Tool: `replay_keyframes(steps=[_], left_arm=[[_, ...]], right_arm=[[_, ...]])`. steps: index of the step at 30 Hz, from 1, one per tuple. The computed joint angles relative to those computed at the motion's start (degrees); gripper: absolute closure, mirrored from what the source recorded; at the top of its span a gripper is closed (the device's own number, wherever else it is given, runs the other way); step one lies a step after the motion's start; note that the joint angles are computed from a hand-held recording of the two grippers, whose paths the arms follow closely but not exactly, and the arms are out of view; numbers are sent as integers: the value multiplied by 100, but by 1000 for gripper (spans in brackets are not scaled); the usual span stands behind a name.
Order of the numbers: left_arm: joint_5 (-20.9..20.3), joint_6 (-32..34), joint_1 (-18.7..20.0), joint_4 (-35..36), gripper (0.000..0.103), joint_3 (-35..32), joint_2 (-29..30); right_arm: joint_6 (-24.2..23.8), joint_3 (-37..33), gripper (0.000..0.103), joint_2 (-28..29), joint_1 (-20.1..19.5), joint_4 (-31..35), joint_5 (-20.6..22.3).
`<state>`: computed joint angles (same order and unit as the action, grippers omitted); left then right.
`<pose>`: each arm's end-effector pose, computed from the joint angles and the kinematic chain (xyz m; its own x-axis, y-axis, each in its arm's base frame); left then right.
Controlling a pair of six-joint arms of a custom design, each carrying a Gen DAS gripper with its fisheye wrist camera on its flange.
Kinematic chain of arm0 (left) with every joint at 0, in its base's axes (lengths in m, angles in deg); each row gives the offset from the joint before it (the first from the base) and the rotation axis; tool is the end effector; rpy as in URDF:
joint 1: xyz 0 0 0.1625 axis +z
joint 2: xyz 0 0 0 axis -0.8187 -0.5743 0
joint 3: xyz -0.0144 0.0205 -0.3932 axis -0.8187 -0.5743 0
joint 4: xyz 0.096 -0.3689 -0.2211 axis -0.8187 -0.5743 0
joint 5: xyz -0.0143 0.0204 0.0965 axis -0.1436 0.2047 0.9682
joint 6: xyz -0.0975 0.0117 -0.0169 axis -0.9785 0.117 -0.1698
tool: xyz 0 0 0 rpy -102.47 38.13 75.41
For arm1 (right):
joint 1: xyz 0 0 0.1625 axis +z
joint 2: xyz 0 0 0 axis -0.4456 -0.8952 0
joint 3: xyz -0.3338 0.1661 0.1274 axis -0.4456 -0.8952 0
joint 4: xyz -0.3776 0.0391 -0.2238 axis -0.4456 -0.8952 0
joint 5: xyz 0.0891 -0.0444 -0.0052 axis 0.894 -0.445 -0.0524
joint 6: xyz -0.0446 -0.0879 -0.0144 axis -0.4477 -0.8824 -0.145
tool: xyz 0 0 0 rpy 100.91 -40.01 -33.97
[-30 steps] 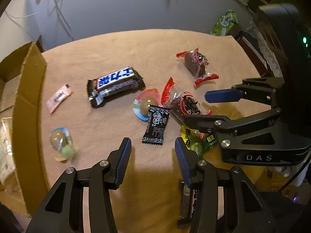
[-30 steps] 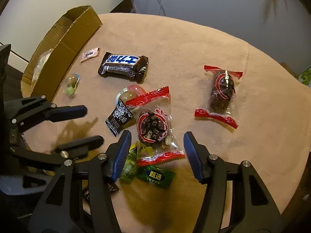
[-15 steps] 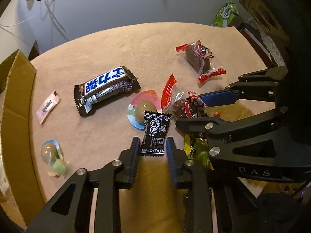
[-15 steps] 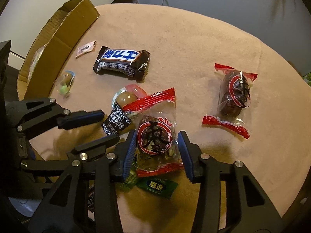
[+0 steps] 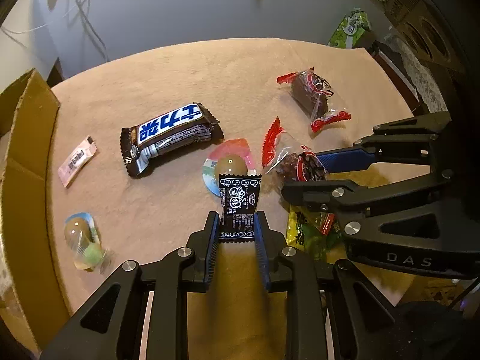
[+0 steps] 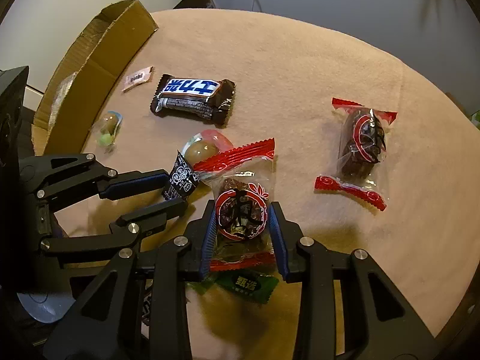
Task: Organize snacks
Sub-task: 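Carry both candies to the box and release them inside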
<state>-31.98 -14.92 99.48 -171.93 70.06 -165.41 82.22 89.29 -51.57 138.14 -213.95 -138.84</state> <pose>-0.1698 -0.3907 0.0930 -0.4501 0.8752 -0.1772 0.8044 0.4836 0.3451 0.2022 -0.3230 0.0622 -0.7867 0.3088 0.5345 0.1117 0.9228 -0.3687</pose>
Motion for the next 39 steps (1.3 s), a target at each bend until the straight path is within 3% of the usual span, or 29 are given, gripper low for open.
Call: replay_keyframes(steps=[8, 20, 39], left_arm=[[-36, 42, 168, 277, 81, -94, -386], [138, -8, 484, 417, 81, -400, -876], [769, -290, 1127, 272, 81, -867, -1189]], right_arm=[[88, 169, 68, -280, 152, 19, -39], [77, -450, 68, -82, 640, 490, -179], [-1331, -2306, 68, 1359, 724, 658, -67]])
